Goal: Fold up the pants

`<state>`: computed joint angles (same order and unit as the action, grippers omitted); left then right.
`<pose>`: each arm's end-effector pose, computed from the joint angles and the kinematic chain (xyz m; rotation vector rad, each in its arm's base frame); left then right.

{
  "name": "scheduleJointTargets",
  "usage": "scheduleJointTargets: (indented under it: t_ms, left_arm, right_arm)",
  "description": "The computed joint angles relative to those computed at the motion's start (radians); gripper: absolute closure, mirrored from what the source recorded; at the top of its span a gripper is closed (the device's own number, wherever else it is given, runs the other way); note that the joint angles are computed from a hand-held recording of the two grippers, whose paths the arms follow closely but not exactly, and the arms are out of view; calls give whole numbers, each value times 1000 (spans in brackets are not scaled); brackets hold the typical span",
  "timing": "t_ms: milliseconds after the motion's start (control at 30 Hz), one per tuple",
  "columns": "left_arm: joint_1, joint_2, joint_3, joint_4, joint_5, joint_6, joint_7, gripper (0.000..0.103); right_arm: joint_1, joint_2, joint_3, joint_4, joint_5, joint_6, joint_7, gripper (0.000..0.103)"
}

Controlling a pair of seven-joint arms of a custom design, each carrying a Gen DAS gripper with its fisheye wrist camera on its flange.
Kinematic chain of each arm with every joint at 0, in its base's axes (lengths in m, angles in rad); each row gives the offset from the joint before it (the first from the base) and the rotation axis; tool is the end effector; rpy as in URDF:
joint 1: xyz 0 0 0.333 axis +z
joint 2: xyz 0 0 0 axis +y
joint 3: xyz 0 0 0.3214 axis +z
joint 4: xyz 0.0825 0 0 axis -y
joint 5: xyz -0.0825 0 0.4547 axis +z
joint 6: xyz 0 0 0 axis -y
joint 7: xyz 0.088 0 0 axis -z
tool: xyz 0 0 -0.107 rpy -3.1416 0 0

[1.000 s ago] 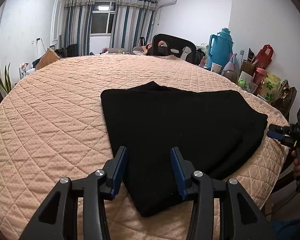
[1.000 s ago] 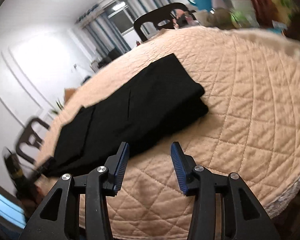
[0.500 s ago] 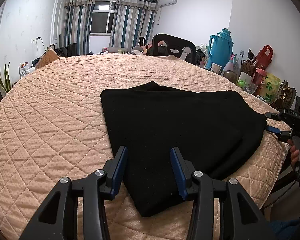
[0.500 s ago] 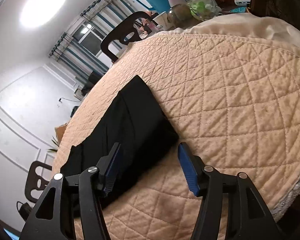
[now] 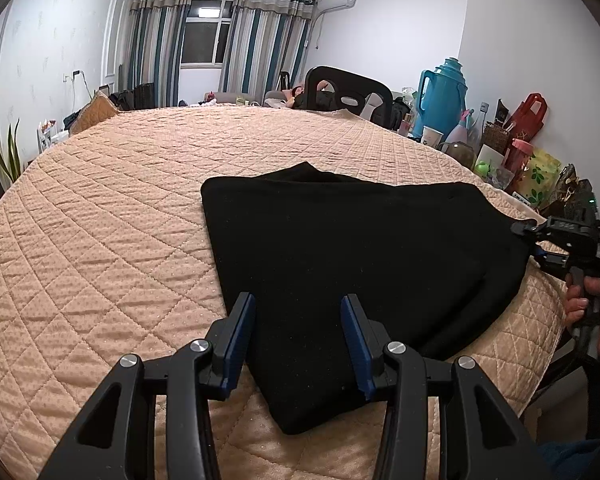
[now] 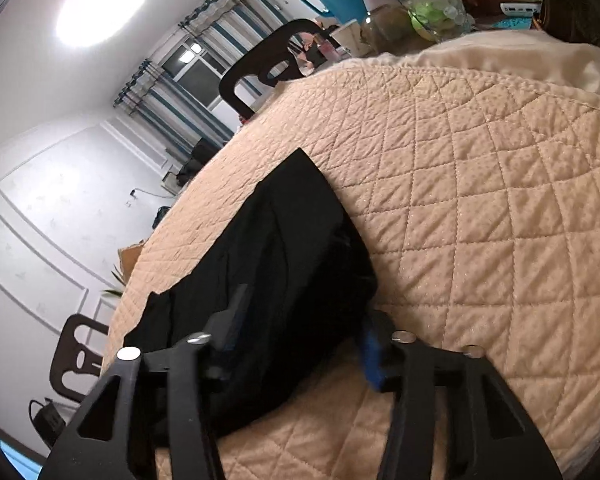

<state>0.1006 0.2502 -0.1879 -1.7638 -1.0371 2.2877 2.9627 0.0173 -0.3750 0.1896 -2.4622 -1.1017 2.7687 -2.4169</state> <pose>0.7201 -0.0737 0.4383 -0.9540 2.5359 -1.3529 0.5013 0.1463 0.4553 -0.4656 2.1979 -0.5345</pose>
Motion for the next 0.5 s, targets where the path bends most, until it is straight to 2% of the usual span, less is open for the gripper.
scheduleJointTargets:
  t_ms: [67, 167, 300, 500]
  left_arm:
    - [0, 8, 3, 15, 14, -16, -30, 56]
    - [5, 17, 4, 35, 26, -38, -67, 56]
    - [11, 15, 3, 36, 13, -16, -70, 56]
    - [23, 41, 6, 68, 19, -8, -123, 56]
  right_arm:
    - [-12, 24, -8, 18, -23, 24, 2, 76]
    - [-6, 35, -2, 58, -49, 2, -31, 79]
    - [7, 53, -5, 119, -103, 5, -69, 80]
    - [52, 190, -28, 295, -175, 62, -153, 80]
